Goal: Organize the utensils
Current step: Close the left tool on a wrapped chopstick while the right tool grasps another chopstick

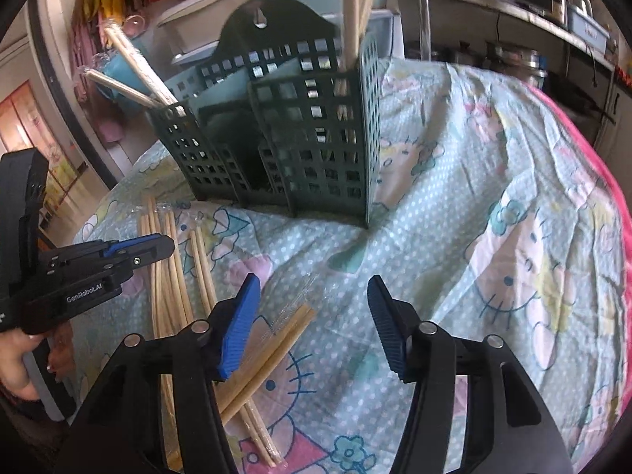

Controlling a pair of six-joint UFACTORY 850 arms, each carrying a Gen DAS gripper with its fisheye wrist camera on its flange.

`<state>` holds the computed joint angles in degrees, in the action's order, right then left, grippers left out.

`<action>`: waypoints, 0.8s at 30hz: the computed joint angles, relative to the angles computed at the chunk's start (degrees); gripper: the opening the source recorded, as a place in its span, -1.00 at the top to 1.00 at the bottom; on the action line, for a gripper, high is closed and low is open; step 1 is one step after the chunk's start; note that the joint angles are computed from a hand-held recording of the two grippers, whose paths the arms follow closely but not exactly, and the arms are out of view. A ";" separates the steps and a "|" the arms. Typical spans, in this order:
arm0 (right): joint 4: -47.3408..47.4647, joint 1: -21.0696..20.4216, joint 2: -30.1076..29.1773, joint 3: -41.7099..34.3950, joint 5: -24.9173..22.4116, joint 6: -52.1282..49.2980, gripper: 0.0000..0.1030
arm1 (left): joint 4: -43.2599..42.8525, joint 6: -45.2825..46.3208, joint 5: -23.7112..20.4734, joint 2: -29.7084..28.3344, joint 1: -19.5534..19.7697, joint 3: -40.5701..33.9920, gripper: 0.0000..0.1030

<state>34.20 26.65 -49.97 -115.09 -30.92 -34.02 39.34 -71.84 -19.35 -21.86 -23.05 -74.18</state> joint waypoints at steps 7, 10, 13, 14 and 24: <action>-0.72 -0.23 -3.83 -5.48 -6.20 5.49 0.21 | -0.80 1.14 1.60 0.14 0.28 0.53 0.89; -1.53 -0.21 -4.32 -6.17 -6.41 7.11 0.35 | -1.62 1.45 3.14 0.52 0.70 1.19 0.90; -1.61 -0.22 -4.71 -6.88 -6.60 7.51 0.60 | -1.70 0.71 4.77 0.95 1.04 1.93 0.90; -0.92 -0.30 -4.74 -6.91 -6.64 6.79 0.76 | -1.57 0.29 5.06 1.07 1.10 2.10 0.91; 8.05 -1.05 -1.43 -3.43 -4.39 -2.23 0.93 | 10.70 -13.79 6.93 3.83 0.81 4.31 0.92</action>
